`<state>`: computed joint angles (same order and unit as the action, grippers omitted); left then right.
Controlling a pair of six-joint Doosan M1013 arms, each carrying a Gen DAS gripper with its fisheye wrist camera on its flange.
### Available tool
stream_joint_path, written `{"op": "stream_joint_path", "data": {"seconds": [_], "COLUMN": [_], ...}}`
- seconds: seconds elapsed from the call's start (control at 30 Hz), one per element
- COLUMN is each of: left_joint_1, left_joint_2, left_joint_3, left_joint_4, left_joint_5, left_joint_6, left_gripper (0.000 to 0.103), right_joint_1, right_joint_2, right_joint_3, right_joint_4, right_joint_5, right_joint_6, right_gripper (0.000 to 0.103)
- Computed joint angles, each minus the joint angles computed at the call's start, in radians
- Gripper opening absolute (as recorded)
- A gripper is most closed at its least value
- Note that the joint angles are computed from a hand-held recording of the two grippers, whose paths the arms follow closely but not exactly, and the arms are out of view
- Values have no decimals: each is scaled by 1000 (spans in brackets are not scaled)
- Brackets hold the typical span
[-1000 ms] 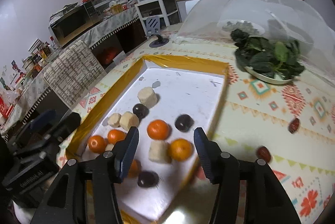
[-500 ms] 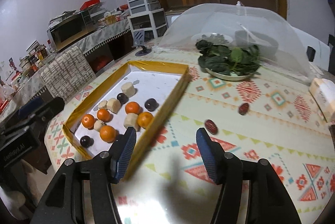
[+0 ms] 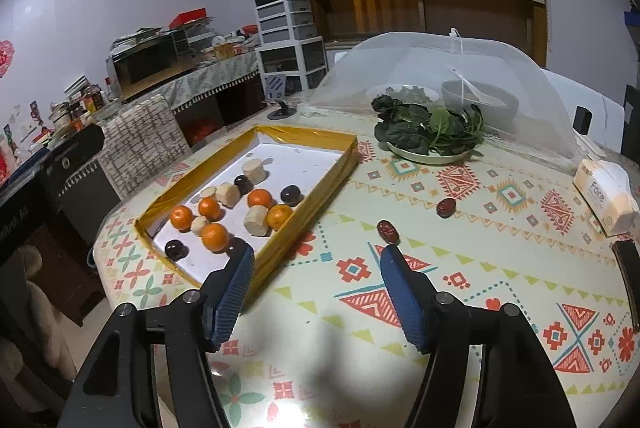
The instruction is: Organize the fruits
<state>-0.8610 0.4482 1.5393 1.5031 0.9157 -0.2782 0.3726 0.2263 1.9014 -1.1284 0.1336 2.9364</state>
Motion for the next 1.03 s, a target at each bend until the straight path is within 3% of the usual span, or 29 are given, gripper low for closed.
{"op": "stream_joint_path", "data": {"seconds": [0.13,0.37,0.57,0.93,1.03], "left_joint_1": [-6,1,21,39,44], "left_joint_2": [-4,-5,2,15,18], "left_joint_3": [4,7,-10,-18,-25], "left_joint_4": [-13,-64,-177,-252,-282], "left_joint_5": [22,-40,-108,-96,-111], "left_joint_6": [-10,29,123,150,175], "left_gripper": [103,103,103,103,103], "right_joint_1": [3,12,20,30,25], "right_joint_2": [-2,3,15,40,39], "right_joint_3": [8,15,13,-6,-4], "right_joint_4": [-53,-139,-51,255,199], "right_joint_5": [-14,-14,-23,-48,-53], "right_joint_6": [49,127,38,-258,-184], "right_gripper": [71,74,74,74,74]}}
